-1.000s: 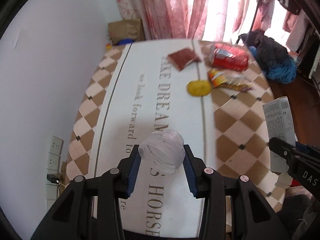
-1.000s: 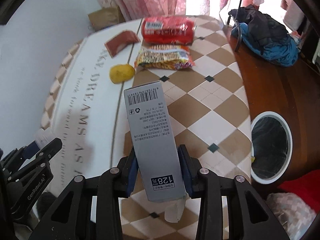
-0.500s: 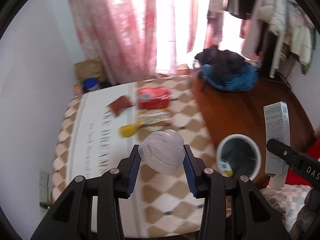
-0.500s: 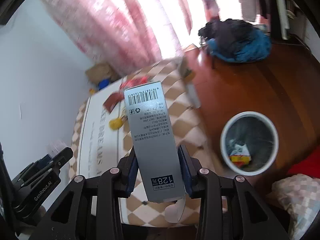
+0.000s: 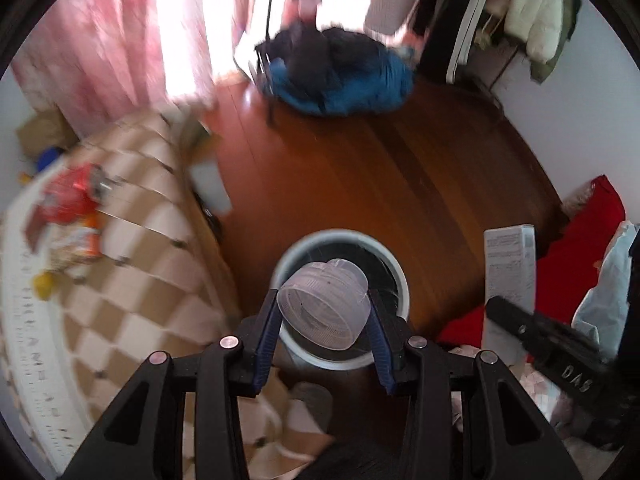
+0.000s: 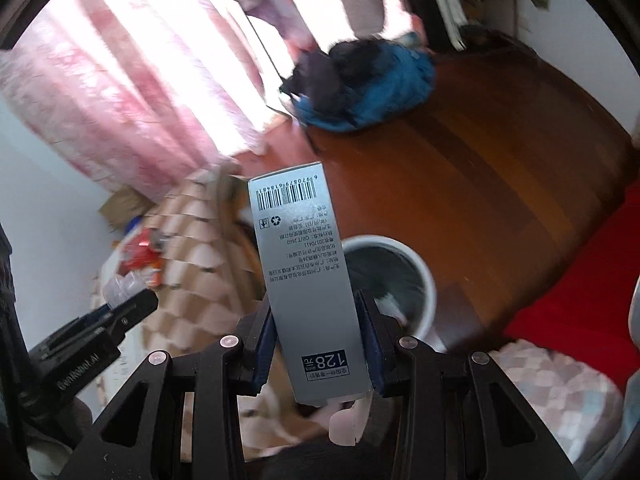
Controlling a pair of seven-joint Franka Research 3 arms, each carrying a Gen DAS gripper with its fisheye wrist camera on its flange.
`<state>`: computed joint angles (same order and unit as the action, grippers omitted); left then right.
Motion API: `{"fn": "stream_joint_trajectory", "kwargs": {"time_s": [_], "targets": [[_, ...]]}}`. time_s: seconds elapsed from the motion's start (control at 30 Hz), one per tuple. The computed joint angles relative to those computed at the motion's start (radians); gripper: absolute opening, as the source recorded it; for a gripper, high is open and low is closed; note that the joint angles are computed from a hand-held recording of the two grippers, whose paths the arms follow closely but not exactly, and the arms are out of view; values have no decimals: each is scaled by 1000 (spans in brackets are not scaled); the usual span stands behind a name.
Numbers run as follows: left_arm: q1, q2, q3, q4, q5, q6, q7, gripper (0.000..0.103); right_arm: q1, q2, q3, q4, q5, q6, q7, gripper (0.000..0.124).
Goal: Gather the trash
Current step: 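Carry the cup and white box over the bin and open both tools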
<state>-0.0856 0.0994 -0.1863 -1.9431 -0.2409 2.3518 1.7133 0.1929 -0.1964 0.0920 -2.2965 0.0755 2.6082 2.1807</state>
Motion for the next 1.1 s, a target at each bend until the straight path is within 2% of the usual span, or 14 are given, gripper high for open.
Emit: {"fn": "stream_joint_trajectory", "kwargs": {"time_s": [0.13,0.3,0.37,0.4,0.43,0.57,0.63,0.7,0.8,0.87,0.97,1.1], "targets": [[-8,161,-16,137,27,-101,-29,38,-6,105,-66,-4,135,7,-142,40],[0,340,-35,299,50,-230,-79,39,-27,261,-85,42,276,0,-278,40],[-4,392,-36,347,76,-266,-108,44,-35,325,-81,77,314,-5,-319,40],[-1,404,-38,352,80,-268,-116,56,-37,358,-81,98,319,-13,-330,40],[0,402,-39,345,87,-265,-127,67,-39,395,-80,124,319,-21,-340,40],[-2,385,-33,303,132,-245,-168,78,-44,510,-76,218,317,-60,-377,41],[-7,375,-25,287,166,-239,-193,100,-40,565,-83,269,300,-87,-367,46],[-13,352,-19,248,200,-211,-216,100,-29,584,-95,280,278,-79,-342,74],[-16,310,-8,192,251,-162,-243,100,-11,585,-111,275,234,-74,-295,95],[-21,288,-2,158,286,-120,-264,100,8,566,-127,256,189,-78,-248,103],[-21,250,0,119,315,-90,-287,100,46,530,-152,235,78,-109,-157,103],[-13,210,-2,80,323,-67,-287,100,54,467,-151,196,-6,-139,-90,103]]}}
